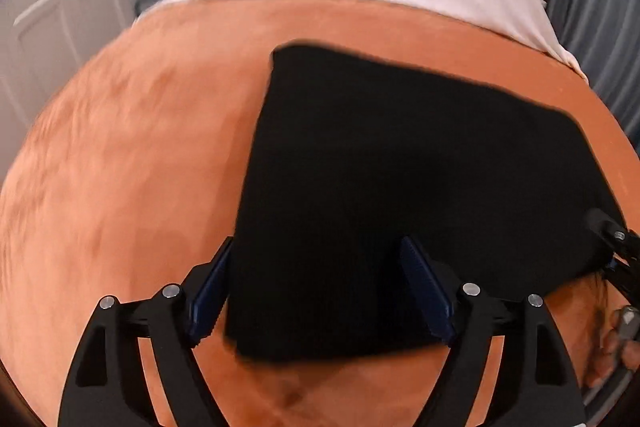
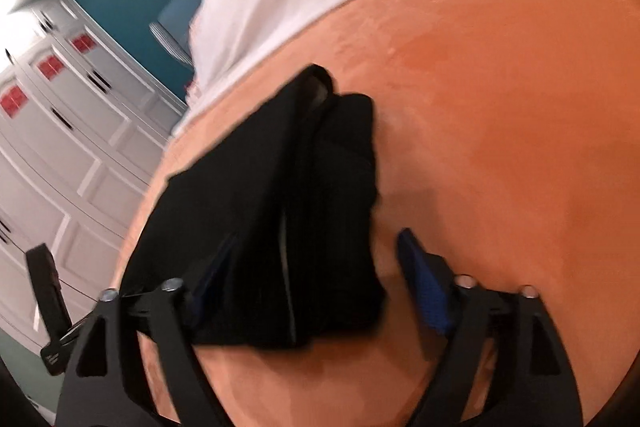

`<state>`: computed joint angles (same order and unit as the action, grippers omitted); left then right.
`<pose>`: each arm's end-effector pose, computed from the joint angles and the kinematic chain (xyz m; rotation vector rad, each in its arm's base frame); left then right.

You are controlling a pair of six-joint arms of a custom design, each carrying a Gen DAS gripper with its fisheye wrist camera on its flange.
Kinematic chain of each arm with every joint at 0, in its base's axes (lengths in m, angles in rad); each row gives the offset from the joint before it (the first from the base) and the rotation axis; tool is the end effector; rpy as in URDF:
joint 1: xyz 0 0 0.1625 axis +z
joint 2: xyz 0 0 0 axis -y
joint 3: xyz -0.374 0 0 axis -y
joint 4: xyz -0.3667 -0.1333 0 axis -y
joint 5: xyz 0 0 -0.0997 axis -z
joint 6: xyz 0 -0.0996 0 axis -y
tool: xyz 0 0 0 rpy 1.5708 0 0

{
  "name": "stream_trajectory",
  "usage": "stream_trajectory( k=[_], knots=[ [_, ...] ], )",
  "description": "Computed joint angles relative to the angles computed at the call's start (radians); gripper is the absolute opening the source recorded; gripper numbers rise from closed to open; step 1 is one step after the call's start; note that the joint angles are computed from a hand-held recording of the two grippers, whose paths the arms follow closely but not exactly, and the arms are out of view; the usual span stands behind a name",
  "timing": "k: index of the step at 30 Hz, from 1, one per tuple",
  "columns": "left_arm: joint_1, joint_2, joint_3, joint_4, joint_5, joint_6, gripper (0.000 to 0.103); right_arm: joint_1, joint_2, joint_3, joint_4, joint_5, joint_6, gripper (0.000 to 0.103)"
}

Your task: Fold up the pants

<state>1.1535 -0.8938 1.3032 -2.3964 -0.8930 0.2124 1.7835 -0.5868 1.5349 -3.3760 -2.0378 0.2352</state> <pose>-0.1020 -0.7131 0.2774 0.5841 2.3812 -0.6017 0.2253 -0.6243 0.0889 -0.3109 -2.5892 1.2918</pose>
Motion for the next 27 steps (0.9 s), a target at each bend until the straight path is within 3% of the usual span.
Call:
stream_trajectory(
  k=[1, 5, 8, 11, 14, 17, 22, 27],
  knots=[
    [-0.004, -0.026, 0.028, 0.008, 0.022, -0.012, 0.081, 0.024, -0.023, 0.031, 0.028, -0.064, 0.019, 0.088],
    [-0.065, -0.169, 0.155, 0.113, 0.155, -0.085, 0.081, 0.139, -0.108, 0.177, 0.100, -0.313, 0.086, 0.088],
    [-0.137, -0.314, 0.269, 0.191, 0.201, -0.132, 0.081, 0.226, -0.168, 0.277, 0.171, -0.400, 0.170, 0.088],
    [-0.220, -0.438, 0.349, 0.336, 0.265, -0.238, 0.086, 0.344, -0.227, 0.346, 0.351, -0.486, 0.373, 0.088],
    [-0.291, -0.546, 0.398, 0.471, 0.258, -0.350, 0.086, 0.417, -0.256, 0.352, 0.511, -0.505, 0.523, 0.088],
    [-0.368, -0.630, 0.440, 0.585, 0.273, -0.448, 0.086, 0.484, -0.263, 0.323, 0.643, -0.536, 0.602, 0.088],
    [-0.495, -0.751, 0.488, 0.741, 0.315, -0.579, 0.087, 0.559, -0.265, 0.235, 0.787, -0.575, 0.673, 0.088],
    [-0.592, -0.826, 0.481, 0.904, 0.311, -0.695, 0.087, 0.643, -0.246, 0.146, 0.900, -0.655, 0.713, 0.091]
  ],
)
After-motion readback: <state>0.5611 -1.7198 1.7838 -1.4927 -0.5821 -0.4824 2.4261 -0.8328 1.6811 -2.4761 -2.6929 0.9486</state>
